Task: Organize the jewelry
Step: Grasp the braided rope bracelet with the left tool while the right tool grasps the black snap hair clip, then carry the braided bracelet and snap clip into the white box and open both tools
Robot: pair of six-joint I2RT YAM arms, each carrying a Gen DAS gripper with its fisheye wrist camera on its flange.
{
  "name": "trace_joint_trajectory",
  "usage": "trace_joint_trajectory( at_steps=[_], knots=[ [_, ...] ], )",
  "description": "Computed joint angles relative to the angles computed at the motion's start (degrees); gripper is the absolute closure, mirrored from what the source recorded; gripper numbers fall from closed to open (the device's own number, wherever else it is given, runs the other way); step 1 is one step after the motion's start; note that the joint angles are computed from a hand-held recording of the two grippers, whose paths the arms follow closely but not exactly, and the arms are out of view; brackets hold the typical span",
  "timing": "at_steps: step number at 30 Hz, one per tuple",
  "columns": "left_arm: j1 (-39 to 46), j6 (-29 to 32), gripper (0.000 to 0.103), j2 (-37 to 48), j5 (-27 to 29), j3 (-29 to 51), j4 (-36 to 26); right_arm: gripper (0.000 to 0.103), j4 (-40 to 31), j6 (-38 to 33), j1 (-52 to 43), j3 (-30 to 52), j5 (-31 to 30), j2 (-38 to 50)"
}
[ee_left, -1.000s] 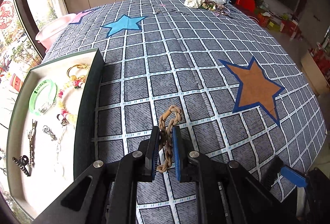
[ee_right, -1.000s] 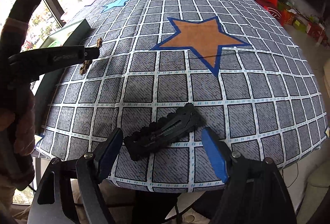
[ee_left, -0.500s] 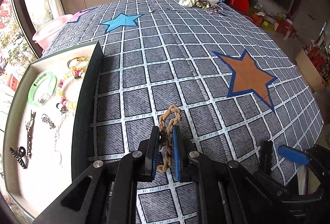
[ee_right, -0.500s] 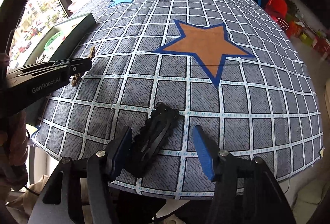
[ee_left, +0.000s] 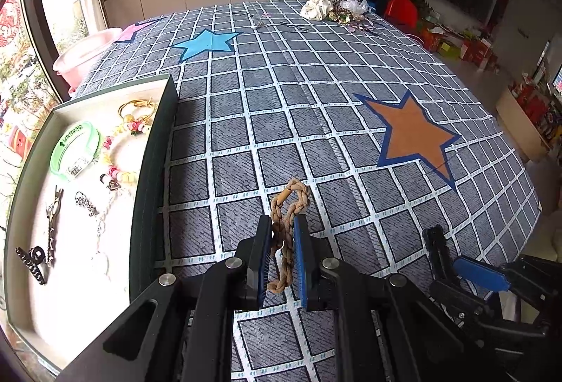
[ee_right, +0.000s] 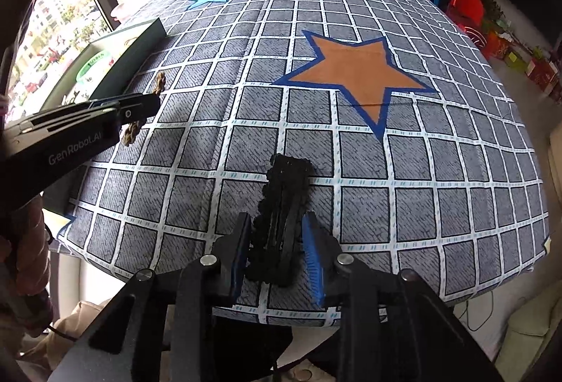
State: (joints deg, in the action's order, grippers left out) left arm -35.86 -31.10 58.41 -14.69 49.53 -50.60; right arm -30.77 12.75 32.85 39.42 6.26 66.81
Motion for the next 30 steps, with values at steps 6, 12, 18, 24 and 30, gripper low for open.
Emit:
trace_joint_trajectory(
  at_steps=[6, 12, 18, 24, 30],
  knots=[
    [0.22, 0.37, 0.083, -1.04, -0.77, 1.24, -1.36, 0.071, 0.42, -0.5, -1.44, 1.09, -2.96, -1.42],
    [0.8, 0.92, 0.083, -2.39, -1.52, 2.62, -2.68, 0.071, 0.43, -1.32, -2.52, 3.84, -5.46, -0.73],
    [3.23, 2.28, 0.083, -5.08, -1.18, 3.26, -4.29, 0.071, 0.25, -1.69, -2.51, 6.92, -6.84, 0.6],
    [8.88, 5.16, 0.083, -9.8, 0.15, 3.58, -6.93, 0.071, 0.38, -1.99, 0.58, 11.14, -6.99, 3.55],
    [21.25, 11.59, 0.083, -15.39, 4.6, 2.86, -10.44, 0.071, 1.11, -2.33, 5.89, 17.28, -7.55, 9.41]
  ],
)
